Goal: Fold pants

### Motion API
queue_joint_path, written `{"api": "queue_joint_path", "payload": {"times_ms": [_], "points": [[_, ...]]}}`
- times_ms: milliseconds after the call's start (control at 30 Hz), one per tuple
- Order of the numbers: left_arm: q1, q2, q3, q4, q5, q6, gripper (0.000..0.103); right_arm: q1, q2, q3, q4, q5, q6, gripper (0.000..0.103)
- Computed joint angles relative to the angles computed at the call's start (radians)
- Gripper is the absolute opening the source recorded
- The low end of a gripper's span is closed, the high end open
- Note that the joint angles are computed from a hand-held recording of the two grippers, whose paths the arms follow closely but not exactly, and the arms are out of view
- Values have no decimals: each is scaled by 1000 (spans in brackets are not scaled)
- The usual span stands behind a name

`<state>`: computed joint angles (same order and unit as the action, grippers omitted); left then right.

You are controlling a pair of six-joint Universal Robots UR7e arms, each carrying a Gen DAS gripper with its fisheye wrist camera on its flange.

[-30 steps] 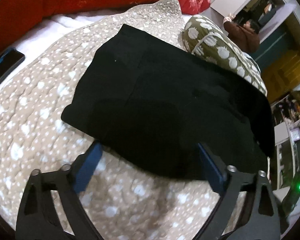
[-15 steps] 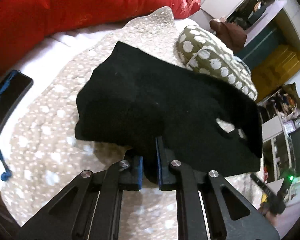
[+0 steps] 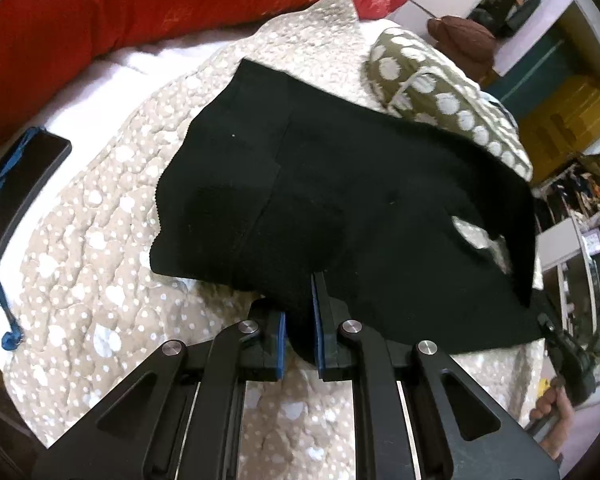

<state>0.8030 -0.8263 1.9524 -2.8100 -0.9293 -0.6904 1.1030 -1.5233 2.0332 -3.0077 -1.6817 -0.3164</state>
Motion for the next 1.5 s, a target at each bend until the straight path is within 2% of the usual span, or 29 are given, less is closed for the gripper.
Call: {"api": "queue_joint_path", "payload": {"times_ms": [67,167,233,267,300,400,500,600,667,800,833,1033,1100,1200,1233,1267,1300,1400,1500], "points": [[-13,-13,13,8,3,4,10,14,-91,52,24,-19,-70,4],[-11,-8,19,37,2,1,10,7,-166,86,106,-57,-128,4],[5,3,17,66,-11,-24,11,-1,-148,76,170,-135,-145,8],[13,3,24,66,-21,-30,12,4,-123,68,189,-206,-143,17],[12,-3,36,52,-23,-25,16,8,-107,62,209,-260,-139,21],[-8,-51,63,99,19,-52,38,42,-123,90,151,-318,-226,26],[-37,-101,84,169,91,-81,39,85,-151,104,107,-326,-294,30],[-77,-135,95,270,206,-139,39,116,-166,93,126,-225,-317,38],[-90,-148,101,249,221,-116,39,165,-116,69,100,-177,-358,44],[-91,-120,72,202,212,-50,39,267,30,18,-33,-169,-509,45],[-86,-107,56,201,207,-38,39,292,80,-20,-37,-172,-537,47],[-32,30,-86,182,170,64,39,394,353,-268,1,-260,-717,47],[-10,74,-134,219,193,64,39,406,447,-376,53,-305,-750,47],[26,107,-179,268,188,54,39,405,515,-461,121,-354,-754,47],[35,111,-184,267,181,54,39,400,530,-491,182,-353,-739,35],[41,112,-180,250,177,64,39,394,541,-504,201,-354,-738,8],[41,111,-176,237,176,70,39,392,547,-501,178,-358,-747,4],[39,88,-152,208,163,70,39,377,479,-440,182,-265,-729,4],[24,37,-100,162,176,40,39,354,319,-314,256,-129,-713,4]]}}
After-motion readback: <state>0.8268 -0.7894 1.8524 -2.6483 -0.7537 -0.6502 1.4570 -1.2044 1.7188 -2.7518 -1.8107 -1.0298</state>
